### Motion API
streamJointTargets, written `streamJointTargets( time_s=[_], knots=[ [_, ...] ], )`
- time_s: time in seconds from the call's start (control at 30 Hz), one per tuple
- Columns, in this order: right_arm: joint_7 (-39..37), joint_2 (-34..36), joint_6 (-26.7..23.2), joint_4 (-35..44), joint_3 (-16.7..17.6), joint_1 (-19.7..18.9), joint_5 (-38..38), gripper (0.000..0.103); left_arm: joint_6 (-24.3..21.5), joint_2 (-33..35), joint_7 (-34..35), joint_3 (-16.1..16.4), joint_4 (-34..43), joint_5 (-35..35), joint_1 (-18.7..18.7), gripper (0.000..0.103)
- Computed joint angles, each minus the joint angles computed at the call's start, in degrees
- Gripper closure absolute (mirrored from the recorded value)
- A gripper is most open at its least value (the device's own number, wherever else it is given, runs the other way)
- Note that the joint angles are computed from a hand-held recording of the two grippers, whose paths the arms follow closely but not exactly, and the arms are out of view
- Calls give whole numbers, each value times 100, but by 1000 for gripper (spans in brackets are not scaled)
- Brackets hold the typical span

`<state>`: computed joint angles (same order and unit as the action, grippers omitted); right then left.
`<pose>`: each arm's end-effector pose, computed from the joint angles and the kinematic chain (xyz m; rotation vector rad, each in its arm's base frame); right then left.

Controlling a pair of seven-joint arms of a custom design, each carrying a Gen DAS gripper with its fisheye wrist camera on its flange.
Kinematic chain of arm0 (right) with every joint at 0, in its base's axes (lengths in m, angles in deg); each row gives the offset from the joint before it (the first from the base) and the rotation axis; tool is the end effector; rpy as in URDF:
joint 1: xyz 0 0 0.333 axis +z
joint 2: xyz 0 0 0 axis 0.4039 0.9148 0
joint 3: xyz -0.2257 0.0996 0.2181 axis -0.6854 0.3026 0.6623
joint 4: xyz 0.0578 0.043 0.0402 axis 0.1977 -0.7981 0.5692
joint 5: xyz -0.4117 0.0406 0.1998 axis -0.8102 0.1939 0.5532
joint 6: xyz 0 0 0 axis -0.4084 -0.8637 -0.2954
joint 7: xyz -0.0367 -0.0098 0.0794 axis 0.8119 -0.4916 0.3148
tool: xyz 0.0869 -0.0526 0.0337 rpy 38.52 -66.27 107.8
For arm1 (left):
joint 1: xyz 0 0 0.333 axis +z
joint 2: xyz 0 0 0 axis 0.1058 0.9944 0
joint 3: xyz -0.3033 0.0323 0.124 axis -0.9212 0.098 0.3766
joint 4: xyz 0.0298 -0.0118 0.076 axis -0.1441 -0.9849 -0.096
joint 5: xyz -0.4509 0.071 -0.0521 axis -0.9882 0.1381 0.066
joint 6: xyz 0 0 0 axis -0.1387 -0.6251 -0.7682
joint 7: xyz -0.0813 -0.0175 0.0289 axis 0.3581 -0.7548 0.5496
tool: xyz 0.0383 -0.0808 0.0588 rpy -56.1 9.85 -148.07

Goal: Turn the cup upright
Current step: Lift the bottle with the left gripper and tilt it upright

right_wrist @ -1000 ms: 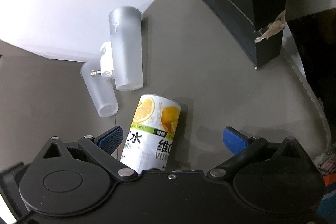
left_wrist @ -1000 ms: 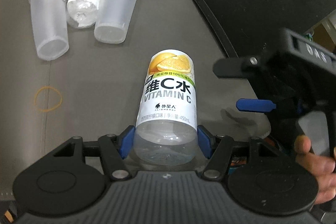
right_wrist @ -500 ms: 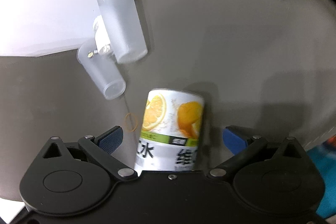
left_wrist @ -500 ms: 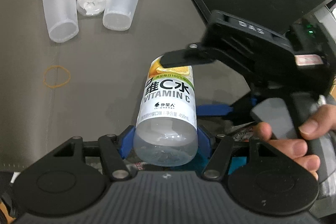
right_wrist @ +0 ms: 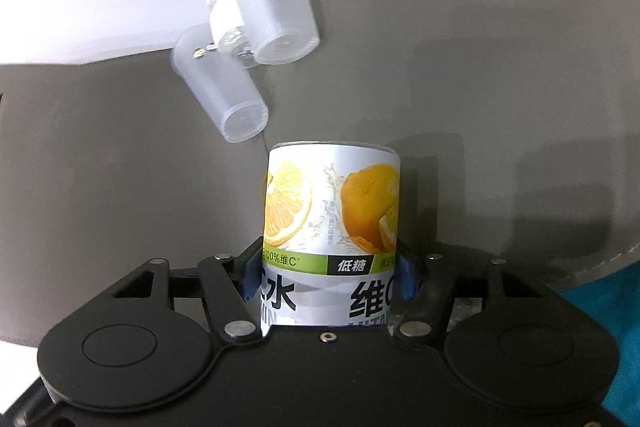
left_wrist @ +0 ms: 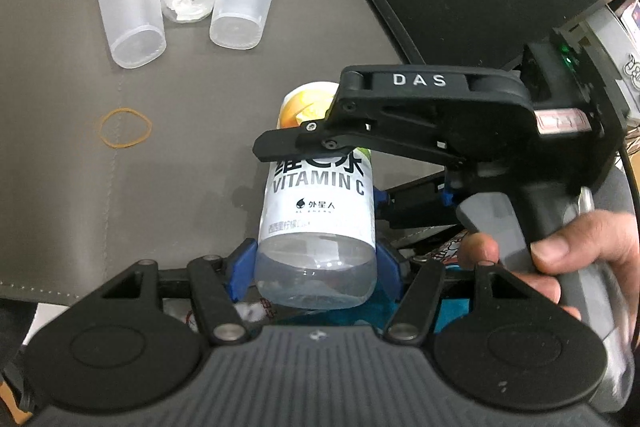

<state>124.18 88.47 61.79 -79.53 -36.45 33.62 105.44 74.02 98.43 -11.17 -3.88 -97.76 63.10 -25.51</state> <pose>0.7773 0.3093 0.4062 -1.7665 1.7103 0.7756 0.6348 -0.5189 0.4529 -2.3496 1.7456 -0.8077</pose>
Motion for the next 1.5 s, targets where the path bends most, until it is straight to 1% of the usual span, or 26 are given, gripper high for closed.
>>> streamJointTargets(
  time_s=[0.07,0.1,0.3,0.37,0.5,0.6,0.77,0.87,0.97,1.1,1.27,1.37,1.5],
  knots=[
    [-229,-153,139,-208,50,-55,105,42,53,-66,-44,-3,-52,-21,11,41],
    [-305,-145,257,-229,69,-24,148,42,66,-111,-94,6,-85,-12,4,40],
    [-824,-542,649,-597,86,-83,374,42,-90,-264,-253,19,-141,87,-4,39],
    [-1070,-691,873,-746,82,-75,440,42,-102,-300,-298,5,-155,96,14,39],
    [-1486,-1039,1461,-1100,-14,43,313,43,40,-437,-347,-28,-335,50,99,38],
    [-1794,-1237,1840,-1338,-36,81,292,43,20,-508,-420,-21,-413,113,104,38],
    [-2224,-1482,2252,-1643,-58,104,281,43,-136,-572,-513,-29,-413,231,82,38],
    [-2456,-1630,2729,-1882,-82,188,215,43,-215,-645,-566,-32,-450,279,103,38],
    [-2754,-1704,3143,-2050,-19,193,321,43,-562,-658,-608,-28,-339,316,115,38],
    [-3100,-1712,3544,-2161,87,200,425,43,-615,-825,-907,43,-421,585,113,38],
    [-3738,-1886,3975,-2436,213,178,648,42,-640,-881,-1188,90,-256,1048,102,38],
    [-3990,-1980,4127,-2585,235,194,739,42,-589,-820,-1272,118,-65,1284,88,38],
    [-4246,-2122,4258,-2781,222,231,830,42,-580,-617,-1197,156,316,1466,57,38]
  ],
)
